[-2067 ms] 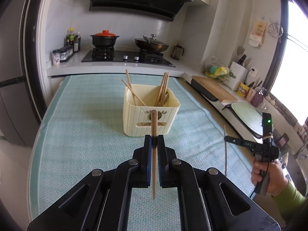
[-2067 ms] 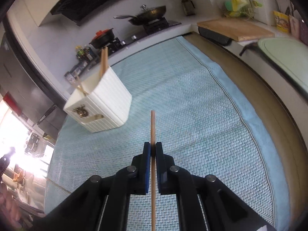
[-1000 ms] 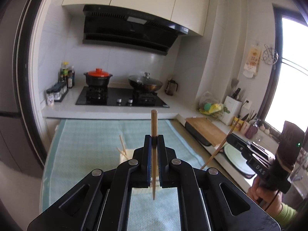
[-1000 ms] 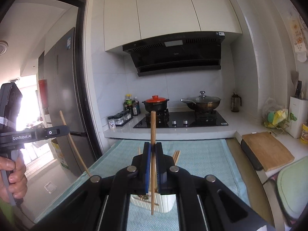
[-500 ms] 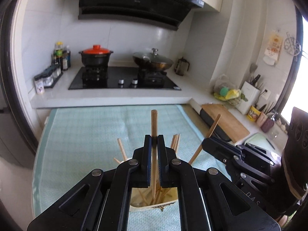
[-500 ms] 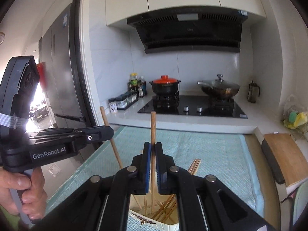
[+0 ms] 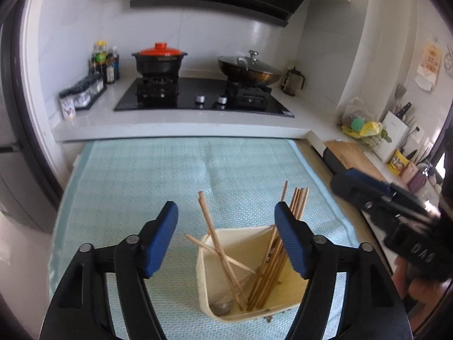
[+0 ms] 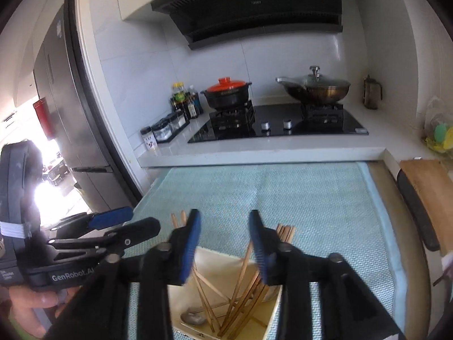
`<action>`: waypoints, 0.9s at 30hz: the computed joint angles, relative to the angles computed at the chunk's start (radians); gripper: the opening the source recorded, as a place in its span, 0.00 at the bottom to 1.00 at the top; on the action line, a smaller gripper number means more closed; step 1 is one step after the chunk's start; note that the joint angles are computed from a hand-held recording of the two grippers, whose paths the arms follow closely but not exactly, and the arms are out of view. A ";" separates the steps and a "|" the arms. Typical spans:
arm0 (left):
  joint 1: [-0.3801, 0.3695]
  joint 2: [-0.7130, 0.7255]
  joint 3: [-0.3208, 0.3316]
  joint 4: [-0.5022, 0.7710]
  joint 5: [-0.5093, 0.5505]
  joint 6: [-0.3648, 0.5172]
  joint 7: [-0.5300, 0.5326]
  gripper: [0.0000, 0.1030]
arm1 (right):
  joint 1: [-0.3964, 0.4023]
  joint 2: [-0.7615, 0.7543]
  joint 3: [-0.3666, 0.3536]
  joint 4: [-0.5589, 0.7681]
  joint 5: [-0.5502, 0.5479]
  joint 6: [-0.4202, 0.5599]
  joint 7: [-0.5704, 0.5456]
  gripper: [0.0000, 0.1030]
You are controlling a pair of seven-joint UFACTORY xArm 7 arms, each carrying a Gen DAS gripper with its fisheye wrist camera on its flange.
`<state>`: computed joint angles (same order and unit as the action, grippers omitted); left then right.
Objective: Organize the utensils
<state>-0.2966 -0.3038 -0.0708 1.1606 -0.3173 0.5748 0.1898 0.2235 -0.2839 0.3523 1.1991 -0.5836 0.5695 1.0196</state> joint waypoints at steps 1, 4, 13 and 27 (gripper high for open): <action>0.016 -0.045 -0.018 -0.034 0.043 -0.030 -0.015 0.82 | -0.010 -0.034 0.018 -0.001 -0.040 0.016 0.020 0.61; 0.082 -0.222 -0.089 -0.183 0.191 -0.145 -0.104 1.00 | -0.035 -0.130 0.087 0.008 -0.116 0.117 0.033 0.72; 0.130 -0.705 -0.183 -0.504 0.371 0.030 -0.304 1.00 | -0.064 -0.385 0.285 -0.102 -0.049 0.335 0.099 0.88; 0.038 -1.037 -0.135 -0.603 0.303 0.331 -0.392 1.00 | -0.061 -0.580 0.457 -0.153 0.209 0.504 0.147 0.99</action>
